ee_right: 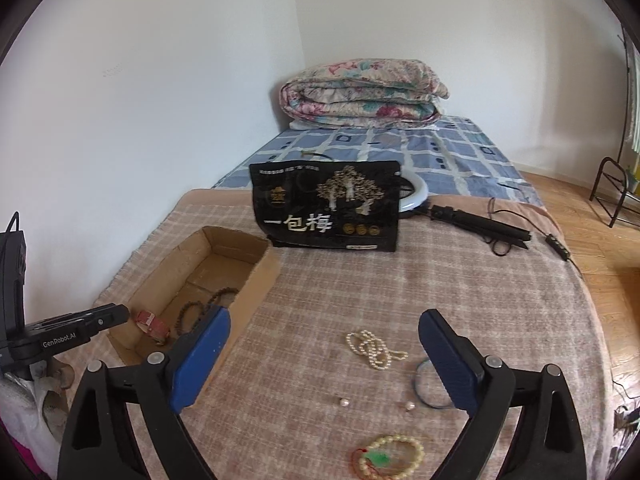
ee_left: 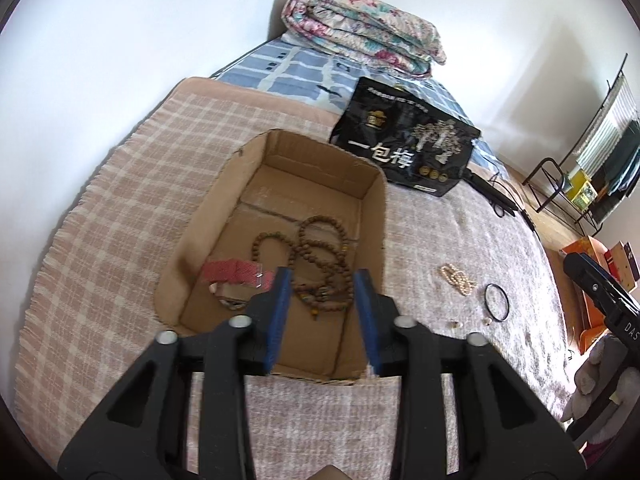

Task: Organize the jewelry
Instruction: 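Withdraw both tools from the box toward the remaining jewelry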

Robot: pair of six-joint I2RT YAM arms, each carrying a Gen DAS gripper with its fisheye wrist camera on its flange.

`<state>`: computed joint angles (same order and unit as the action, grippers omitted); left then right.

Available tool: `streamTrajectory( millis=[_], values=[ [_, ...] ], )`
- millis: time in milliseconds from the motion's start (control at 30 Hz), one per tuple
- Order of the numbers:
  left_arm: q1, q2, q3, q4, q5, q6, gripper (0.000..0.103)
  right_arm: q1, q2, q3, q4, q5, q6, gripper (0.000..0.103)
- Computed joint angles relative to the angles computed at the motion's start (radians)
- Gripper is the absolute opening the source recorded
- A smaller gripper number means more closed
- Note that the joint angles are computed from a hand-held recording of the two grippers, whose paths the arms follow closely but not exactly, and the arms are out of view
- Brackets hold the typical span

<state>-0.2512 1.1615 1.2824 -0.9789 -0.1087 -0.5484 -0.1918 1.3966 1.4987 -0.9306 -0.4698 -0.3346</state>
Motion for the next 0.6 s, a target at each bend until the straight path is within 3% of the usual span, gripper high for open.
streamTrajectory(
  millis=[33, 367, 600],
  values=[
    [-0.031, 0.008, 0.004, 0.009, -0.02, -0.012, 0.048, -0.03, -0.004, -0.001, 0.005, -0.001, -0.014, 0.102],
    [-0.263, 0.16, 0.075, 0.049, -0.092, -0.048, 0.048, -0.291, 0.106, 0.1, -0.081, -0.099, -0.125, 0.103],
    [-0.323, 0.242, 0.098, 0.078, -0.061, -0.05, 0.048, -0.381, 0.195, 0.148, -0.174, -0.115, -0.243, 0.103]
  ],
)
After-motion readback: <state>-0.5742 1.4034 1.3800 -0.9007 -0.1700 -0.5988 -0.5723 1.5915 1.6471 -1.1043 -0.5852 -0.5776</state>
